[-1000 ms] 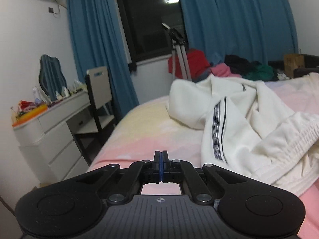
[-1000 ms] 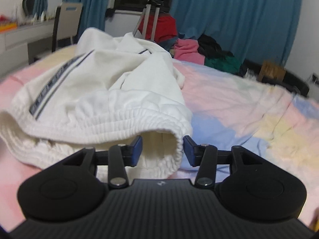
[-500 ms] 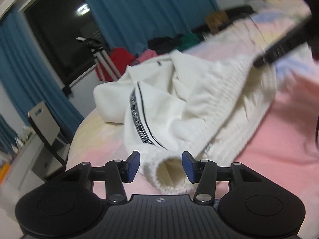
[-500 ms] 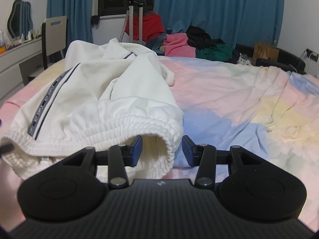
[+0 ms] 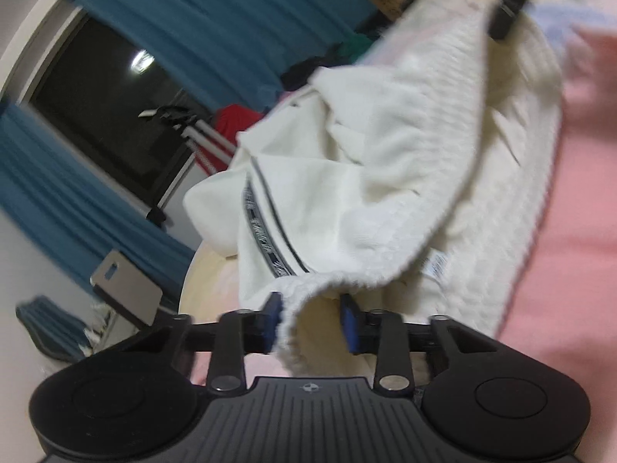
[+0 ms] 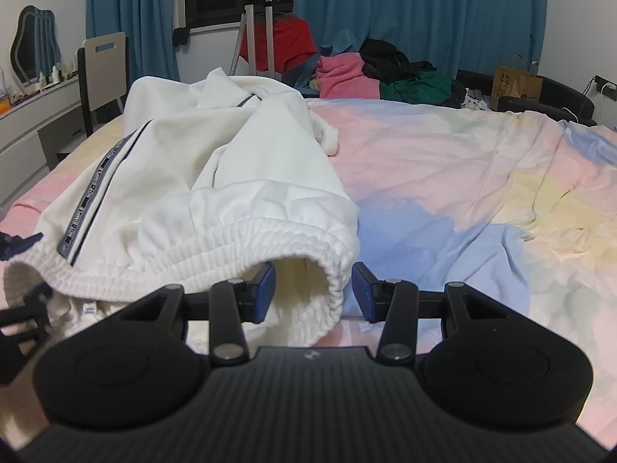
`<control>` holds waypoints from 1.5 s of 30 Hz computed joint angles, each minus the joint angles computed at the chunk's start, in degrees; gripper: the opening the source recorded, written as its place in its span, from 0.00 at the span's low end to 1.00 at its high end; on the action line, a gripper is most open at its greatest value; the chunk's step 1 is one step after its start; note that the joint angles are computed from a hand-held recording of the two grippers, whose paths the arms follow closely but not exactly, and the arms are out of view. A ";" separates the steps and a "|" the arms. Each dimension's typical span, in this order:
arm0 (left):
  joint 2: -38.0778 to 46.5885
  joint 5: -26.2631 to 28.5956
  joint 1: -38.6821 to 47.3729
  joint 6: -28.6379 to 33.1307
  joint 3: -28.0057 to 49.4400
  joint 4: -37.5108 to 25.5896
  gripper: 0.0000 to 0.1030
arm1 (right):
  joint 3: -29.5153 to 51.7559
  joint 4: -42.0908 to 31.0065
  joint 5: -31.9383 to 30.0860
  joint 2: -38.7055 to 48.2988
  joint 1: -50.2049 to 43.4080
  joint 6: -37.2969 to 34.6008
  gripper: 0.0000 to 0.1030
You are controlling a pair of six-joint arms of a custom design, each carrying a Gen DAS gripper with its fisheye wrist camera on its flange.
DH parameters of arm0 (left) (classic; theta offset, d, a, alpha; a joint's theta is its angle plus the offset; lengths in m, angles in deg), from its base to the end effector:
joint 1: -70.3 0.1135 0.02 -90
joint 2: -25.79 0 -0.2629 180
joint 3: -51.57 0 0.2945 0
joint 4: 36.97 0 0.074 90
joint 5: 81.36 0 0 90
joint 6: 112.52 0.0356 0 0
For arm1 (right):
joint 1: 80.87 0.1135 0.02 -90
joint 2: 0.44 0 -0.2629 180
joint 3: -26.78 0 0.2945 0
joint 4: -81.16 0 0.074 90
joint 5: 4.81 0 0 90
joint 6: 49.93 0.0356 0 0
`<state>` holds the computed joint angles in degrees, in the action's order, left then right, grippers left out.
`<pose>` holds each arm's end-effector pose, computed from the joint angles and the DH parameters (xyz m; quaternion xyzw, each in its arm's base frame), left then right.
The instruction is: Fold clothes
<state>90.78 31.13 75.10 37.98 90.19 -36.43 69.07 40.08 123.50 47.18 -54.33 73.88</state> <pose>0.2691 0.0089 0.1744 0.4798 0.6864 0.1420 0.5278 0.1944 0.0724 0.2065 0.1772 0.8676 -0.0871 0.4563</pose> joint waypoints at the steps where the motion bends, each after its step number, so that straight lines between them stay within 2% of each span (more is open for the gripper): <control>1: -0.29 1.56 1.04 -3.67 1.33 -1.41 0.11 | -0.05 0.11 0.13 -0.03 0.11 -0.07 0.45; 4: -0.78 6.23 5.23 -17.19 6.18 -6.79 0.10 | -0.62 1.00 -0.13 -0.95 0.58 -0.70 0.45; 7: 2.66 12.31 10.94 -32.17 13.93 -15.31 0.11 | -1.87 2.86 -1.78 -3.39 1.24 -2.08 0.45; 10: 10.33 16.06 15.89 -44.00 23.49 -26.48 0.11 | -3.44 4.81 -12.44 -7.60 -1.04 -2.89 0.56; 13: 18.77 13.95 17.20 -51.30 31.10 -34.17 0.11 | -4.54 5.53 -21.51 -10.98 -2.50 -3.24 0.58; 17: 24.84 11.55 17.25 -55.29 35.96 -39.98 0.14 | -7.03 6.03 -34.90 -18.21 -8.81 0.84 0.58; 20: 24.70 10.11 16.81 -54.70 36.20 -40.92 0.19 | -8.41 4.61 -36.52 -22.63 -14.74 6.81 0.58; 24: 22.59 11.38 17.91 -52.38 35.27 -43.27 0.21 | -10.40 4.10 -41.03 -19.98 -26.01 16.56 0.60; 28: 21.72 14.20 20.10 -49.64 35.09 -46.41 0.20 | -13.05 13.23 -49.70 -10.61 -33.37 22.39 0.60; 29: 21.51 15.46 20.88 -49.01 35.16 -47.50 0.24 | -13.43 16.28 -51.61 -8.32 -33.95 23.28 0.59; 31: 21.16 18.54 22.66 -47.43 35.49 -50.00 0.48 | -13.09 21.90 -55.28 -3.22 -33.02 22.60 0.60; 32: 20.91 20.12 23.53 -47.27 35.64 -50.76 0.53 | -12.46 23.96 -56.92 -0.66 -32.22 21.60 0.60; 34: 20.28 22.54 24.93 -48.08 35.69 -51.36 0.72 | -11.61 24.11 -55.78 -0.41 -29.20 18.47 0.60; 36: 19.96 25.59 25.56 -49.54 35.34 -50.06 0.82 | -11.54 23.77 -54.88 -2.75 -27.36 16.65 0.59; 39: 20.01 28.11 25.53 -52.73 34.78 -48.04 0.82 | -12.91 22.86 -55.12 -9.92 -27.19 16.71 0.59; 42: 19.26 29.46 25.38 -52.98 33.64 -46.65 0.87 | -13.96 20.11 -55.54 -15.27 -28.34 17.15 0.60; 45: 18.44 27.23 23.01 -53.74 31.76 -43.55 0.88 | -14.92 19.67 -55.69 -15.70 -29.35 19.46 0.60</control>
